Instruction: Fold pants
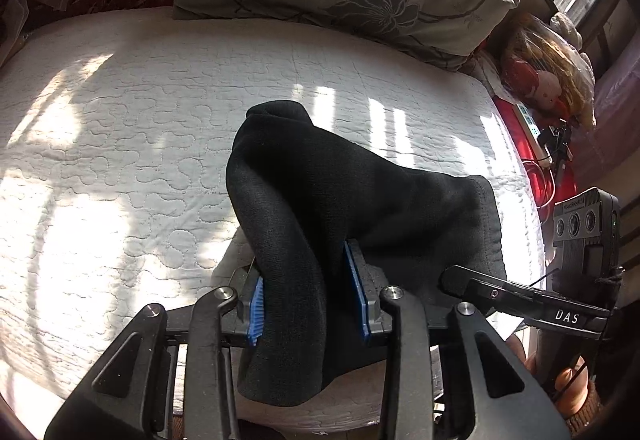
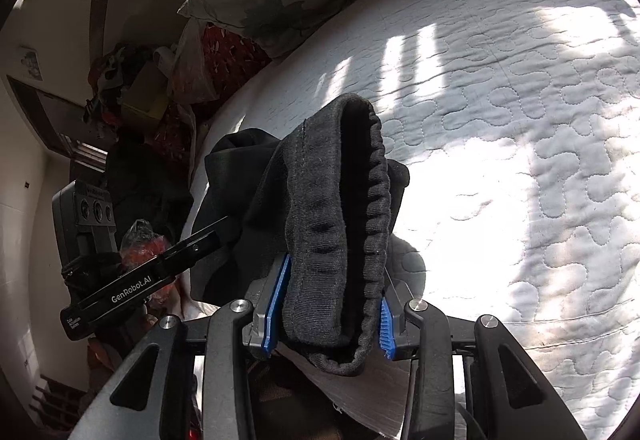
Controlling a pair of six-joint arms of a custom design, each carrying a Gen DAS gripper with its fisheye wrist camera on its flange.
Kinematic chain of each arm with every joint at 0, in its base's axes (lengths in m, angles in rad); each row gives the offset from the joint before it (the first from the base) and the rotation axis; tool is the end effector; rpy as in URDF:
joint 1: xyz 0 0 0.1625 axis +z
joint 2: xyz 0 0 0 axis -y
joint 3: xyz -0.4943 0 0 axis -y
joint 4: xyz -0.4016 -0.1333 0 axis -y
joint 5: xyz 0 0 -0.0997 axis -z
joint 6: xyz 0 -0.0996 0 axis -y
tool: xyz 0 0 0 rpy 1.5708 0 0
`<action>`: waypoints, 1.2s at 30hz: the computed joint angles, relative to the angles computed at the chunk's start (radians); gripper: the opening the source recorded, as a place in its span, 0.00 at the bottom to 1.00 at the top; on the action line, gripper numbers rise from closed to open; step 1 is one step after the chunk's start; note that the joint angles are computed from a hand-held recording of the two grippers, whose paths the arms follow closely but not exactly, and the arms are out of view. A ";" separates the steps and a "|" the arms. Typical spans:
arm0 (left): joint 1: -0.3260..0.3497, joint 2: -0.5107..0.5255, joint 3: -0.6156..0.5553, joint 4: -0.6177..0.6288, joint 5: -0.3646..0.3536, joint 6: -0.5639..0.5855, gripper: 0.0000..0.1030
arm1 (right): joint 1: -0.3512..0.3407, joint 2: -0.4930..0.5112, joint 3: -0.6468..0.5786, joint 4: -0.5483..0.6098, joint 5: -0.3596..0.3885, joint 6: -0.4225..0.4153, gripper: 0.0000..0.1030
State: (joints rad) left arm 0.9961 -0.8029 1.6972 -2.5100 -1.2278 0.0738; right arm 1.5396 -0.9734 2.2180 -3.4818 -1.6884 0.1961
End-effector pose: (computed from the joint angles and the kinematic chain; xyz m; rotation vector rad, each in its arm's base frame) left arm -0.2397 -0.6770 0.1157 0.8864 2.6715 -0.1821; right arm 0.1045 -0.5498 0.1746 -0.3891 -2.8856 1.0183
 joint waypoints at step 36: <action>0.100 0.204 -0.459 0.078 0.344 0.001 0.43 | 0.087 0.139 -0.424 0.293 -0.248 -0.130 0.66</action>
